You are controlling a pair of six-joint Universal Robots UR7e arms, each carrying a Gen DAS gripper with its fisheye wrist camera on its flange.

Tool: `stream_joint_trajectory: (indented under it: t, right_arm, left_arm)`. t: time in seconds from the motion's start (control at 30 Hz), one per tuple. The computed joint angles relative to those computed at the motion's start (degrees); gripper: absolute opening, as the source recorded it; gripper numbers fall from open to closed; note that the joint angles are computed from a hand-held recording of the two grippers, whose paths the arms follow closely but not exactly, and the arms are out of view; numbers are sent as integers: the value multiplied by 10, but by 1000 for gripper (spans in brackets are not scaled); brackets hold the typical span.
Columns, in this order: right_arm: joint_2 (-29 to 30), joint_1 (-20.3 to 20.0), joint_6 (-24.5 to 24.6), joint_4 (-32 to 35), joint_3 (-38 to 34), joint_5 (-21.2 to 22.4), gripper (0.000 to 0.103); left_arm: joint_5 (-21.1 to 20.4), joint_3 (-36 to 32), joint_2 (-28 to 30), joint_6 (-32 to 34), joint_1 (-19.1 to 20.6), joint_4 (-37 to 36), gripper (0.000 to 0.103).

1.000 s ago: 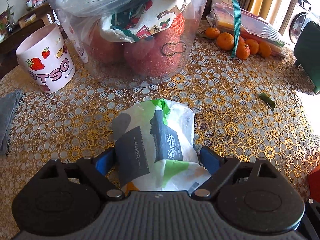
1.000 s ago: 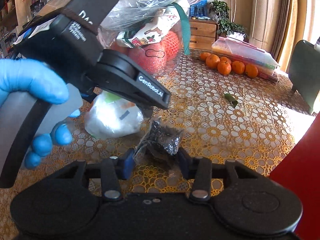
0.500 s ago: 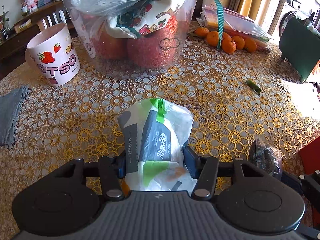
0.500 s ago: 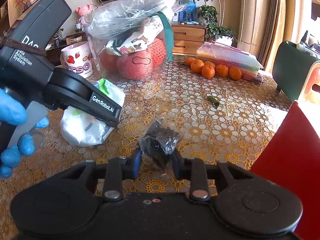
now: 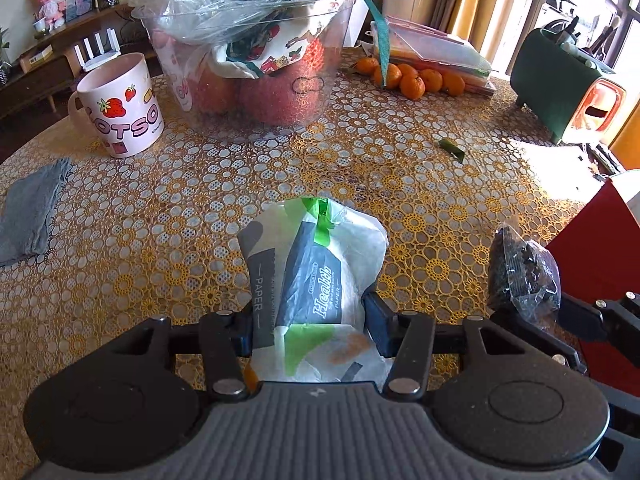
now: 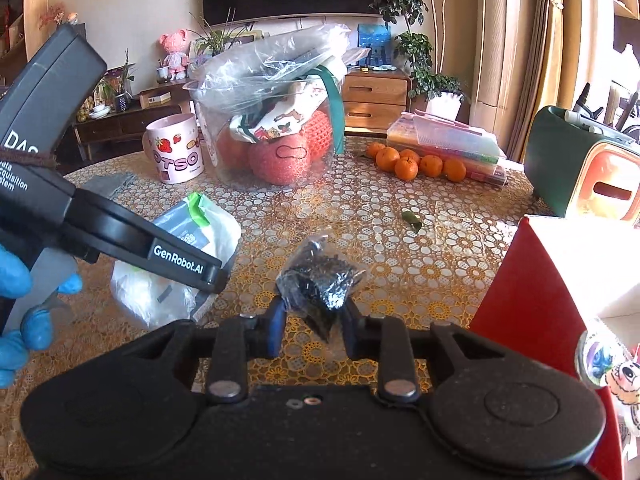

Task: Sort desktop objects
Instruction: 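Close left gripper on the paper-towel pack while right gripper closes on the black pouch, then carry the paper-towel pack and black pouch over the red box with both grippers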

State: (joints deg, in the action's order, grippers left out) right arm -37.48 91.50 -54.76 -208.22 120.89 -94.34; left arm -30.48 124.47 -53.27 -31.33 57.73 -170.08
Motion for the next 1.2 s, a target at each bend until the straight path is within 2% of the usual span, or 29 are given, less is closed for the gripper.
stream_joint_trajectory:
  t: [0.33,0.6,0.83,1.2]
  right_arm:
    - [-79,-6,-10,7,68,30,28]
    - [-157,-16,-22,29,111,55,28]
    - [-212,-35,-31,49,130,75,28]
    - [-268,-78,-41,77,127,96,28]
  left_arm:
    - [-2,43,-48,-74,-66,67,51]
    - [-10,53,-59,-117,-119,117,51]
    - [-15,42,-48,-140,-158,153,51]
    - [-21,-7,-2,-130,-186,162,51]
